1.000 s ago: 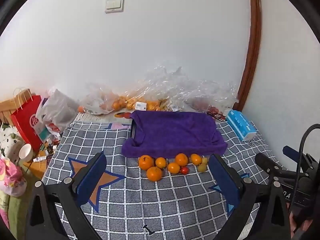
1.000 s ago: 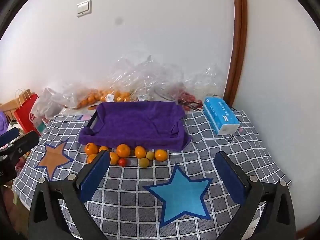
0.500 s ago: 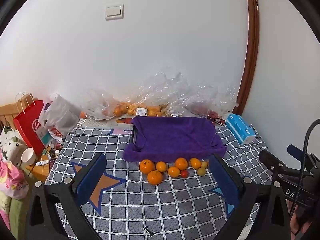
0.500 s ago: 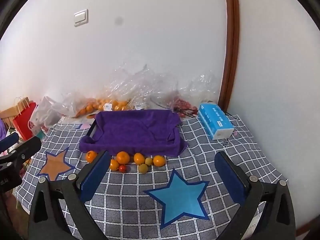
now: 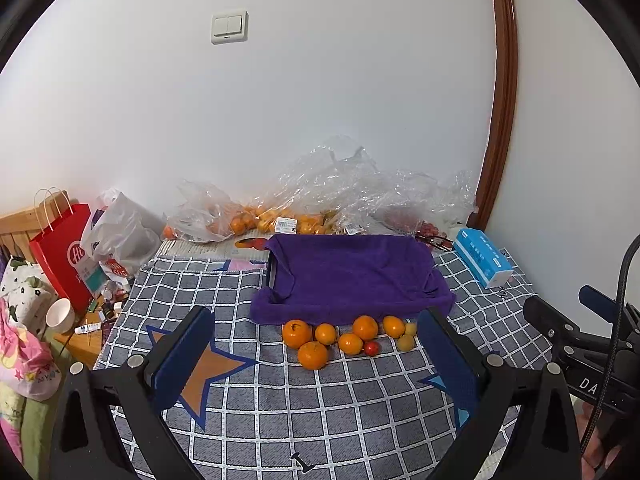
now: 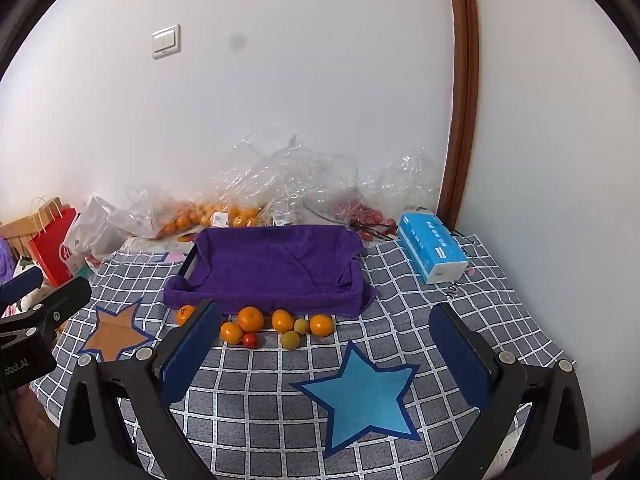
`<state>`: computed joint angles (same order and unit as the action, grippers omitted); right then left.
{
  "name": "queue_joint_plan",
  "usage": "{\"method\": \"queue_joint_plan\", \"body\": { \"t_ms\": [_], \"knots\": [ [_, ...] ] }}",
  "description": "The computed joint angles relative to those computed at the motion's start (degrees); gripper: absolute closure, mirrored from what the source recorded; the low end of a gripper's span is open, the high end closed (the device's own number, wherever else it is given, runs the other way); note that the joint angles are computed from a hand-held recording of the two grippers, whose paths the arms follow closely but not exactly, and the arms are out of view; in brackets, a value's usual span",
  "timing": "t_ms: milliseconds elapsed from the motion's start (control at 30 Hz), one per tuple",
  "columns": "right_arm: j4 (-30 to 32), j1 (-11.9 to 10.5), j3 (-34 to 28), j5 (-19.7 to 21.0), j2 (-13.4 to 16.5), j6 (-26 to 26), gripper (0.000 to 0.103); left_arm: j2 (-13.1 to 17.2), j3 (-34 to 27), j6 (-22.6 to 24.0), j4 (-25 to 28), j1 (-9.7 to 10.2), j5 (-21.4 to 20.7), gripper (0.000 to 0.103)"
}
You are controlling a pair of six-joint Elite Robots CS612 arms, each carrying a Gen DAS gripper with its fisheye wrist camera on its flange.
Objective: Organize fruits
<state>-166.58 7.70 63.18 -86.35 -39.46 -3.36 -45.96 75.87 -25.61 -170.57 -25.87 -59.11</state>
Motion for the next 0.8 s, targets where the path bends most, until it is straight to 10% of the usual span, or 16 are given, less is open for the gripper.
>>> {"method": "queue_joint_plan", "body": {
  "t_ms": [800],
  "knots": [
    [-0.9,-0.1,0.3,0.7,-0.1,-0.3,0.000,0.1,0.0,-0.7,0.0,0.16,-0.2,0.001]
  ]
}}
